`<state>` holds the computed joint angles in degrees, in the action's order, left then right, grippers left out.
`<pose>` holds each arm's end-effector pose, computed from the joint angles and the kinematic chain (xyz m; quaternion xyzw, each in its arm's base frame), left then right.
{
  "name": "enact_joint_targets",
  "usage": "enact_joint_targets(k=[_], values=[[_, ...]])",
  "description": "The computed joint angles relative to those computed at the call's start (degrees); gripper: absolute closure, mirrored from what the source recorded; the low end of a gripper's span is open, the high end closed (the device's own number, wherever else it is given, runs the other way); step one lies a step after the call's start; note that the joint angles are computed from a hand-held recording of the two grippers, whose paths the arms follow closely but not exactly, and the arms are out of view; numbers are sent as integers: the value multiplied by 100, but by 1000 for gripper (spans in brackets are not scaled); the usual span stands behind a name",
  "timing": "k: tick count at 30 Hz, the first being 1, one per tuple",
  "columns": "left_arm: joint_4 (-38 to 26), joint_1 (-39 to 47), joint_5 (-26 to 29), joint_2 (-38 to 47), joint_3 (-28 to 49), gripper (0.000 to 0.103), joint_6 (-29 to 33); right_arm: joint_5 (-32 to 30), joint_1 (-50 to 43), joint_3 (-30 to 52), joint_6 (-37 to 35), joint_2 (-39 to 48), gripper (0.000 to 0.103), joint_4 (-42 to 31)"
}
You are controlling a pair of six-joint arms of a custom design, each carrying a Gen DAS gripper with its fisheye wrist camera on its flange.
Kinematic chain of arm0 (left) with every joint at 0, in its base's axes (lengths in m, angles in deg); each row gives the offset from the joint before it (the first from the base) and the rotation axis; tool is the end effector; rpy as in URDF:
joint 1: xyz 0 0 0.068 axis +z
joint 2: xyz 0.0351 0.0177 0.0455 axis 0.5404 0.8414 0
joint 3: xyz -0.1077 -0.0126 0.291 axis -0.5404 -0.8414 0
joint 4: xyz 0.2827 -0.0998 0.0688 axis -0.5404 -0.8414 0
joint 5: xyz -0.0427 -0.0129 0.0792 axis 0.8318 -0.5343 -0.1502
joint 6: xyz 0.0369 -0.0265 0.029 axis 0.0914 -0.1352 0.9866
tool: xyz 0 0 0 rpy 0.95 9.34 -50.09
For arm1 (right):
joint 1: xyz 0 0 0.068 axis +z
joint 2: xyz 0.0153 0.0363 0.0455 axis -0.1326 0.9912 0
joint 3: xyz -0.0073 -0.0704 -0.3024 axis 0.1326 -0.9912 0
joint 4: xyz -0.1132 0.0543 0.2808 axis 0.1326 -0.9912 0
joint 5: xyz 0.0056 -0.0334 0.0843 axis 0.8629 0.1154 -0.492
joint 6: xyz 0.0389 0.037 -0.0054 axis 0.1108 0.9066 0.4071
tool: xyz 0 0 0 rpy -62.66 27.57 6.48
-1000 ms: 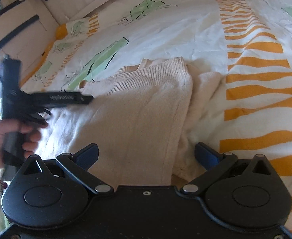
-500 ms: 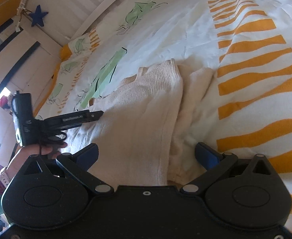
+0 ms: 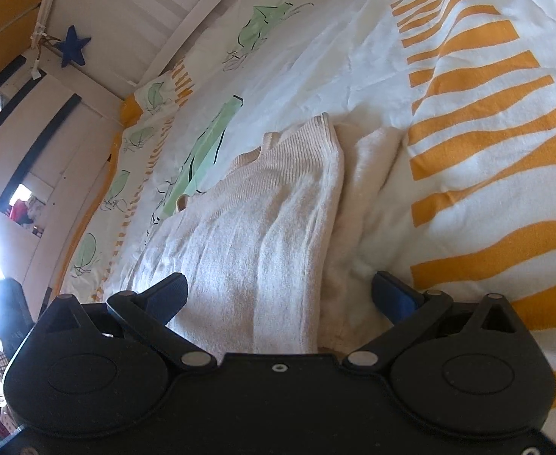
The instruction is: Fold small clothes
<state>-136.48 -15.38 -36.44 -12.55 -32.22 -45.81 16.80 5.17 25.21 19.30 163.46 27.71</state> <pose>0.1479 -0.1362 0.2457 -0.1603 0.9381 0.0535 0.3023 0.2662 0.0865 0.1927 -0.0987 0.8716 0.4312 0.2113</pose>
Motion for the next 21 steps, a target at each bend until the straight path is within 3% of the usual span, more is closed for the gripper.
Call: enact_joint_targets(k=[3,9,15,18,20,21], values=[[203,-24,23,-84,-229,20,-61,-110,-63,-33,-59,2,0,36],[1,-35,-20,-483,-250,22,-90,-32,-17,-186,-348,-226,2,-11],[-758,-135,-253,-1333,-410,22,-358,434,209,-404,17,-625,22,88],[-1222,-68,-331,-1914,-512,22,-602,411,228,-395,313,-559,26,179],[-1411,95,-257,-2277,-566,22,-506,569,296,-300,421,-505,38,71],[-1474,247,-186,-2462,-597,22,-349,679,341,-188,470,-445,61,-84]])
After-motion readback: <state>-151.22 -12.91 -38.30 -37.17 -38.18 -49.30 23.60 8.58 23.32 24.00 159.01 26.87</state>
